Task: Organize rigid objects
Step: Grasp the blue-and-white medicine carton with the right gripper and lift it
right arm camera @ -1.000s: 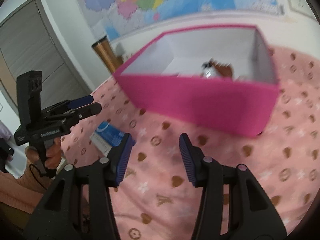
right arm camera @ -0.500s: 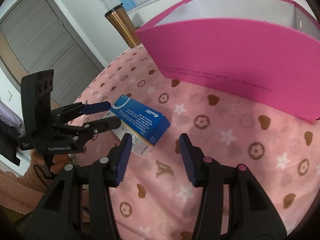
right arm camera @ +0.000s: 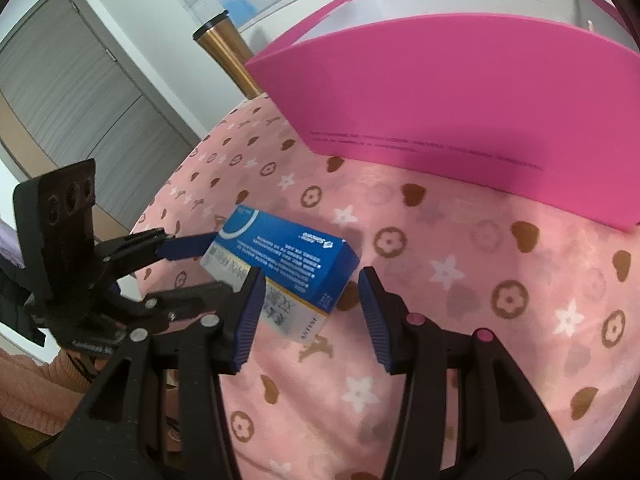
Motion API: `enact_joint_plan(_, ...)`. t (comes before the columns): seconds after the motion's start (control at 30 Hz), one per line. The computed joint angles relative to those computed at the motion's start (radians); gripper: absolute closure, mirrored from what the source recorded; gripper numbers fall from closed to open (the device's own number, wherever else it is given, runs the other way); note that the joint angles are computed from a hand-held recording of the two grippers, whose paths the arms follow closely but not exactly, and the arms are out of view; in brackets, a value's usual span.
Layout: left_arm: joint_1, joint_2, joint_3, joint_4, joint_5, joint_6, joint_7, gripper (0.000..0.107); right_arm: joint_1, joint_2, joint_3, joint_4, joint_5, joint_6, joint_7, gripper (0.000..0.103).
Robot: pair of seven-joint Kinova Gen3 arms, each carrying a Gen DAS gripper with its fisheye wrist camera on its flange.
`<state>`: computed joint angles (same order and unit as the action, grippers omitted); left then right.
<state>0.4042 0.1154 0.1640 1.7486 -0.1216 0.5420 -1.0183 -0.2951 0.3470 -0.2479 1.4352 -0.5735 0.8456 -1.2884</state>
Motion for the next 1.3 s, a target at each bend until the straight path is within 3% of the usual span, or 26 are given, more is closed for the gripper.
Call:
enact_joint_plan(0.07, -0.003, 0.005, 0.007, -0.003, 0.02, -0.009, -0.02, 0.039, 0.005, -0.004, 0.003, 0.008, -0.003, -0.002, -0.002, 0.052)
enact_joint_plan(0.13, 0.008, 0.012, 0.005, -0.011, 0.009, -0.01, -0.01, 0.049, 0.009, -0.007, 0.005, 0.014, -0.005, -0.003, -0.004, 0.052)
enact_joint_plan(0.2, 0.024, 0.021, -0.001, -0.023, -0.018, 0.002, 0.013, 0.052, 0.0, -0.011, 0.014, 0.017, 0.012, -0.009, -0.021, 0.052)
enact_joint_plan(0.3, 0.008, 0.023, 0.006, -0.024, 0.021, -0.006, -0.02, 0.055, 0.011, -0.017, 0.013, 0.025, 0.006, -0.014, -0.02, 0.053)
enact_joint_plan(1.3, 0.047, 0.071, -0.008, -0.101, 0.0, 0.035, 0.0, 0.055, 0.022, -0.043, 0.031, 0.044, 0.026, -0.023, -0.066, 0.055)
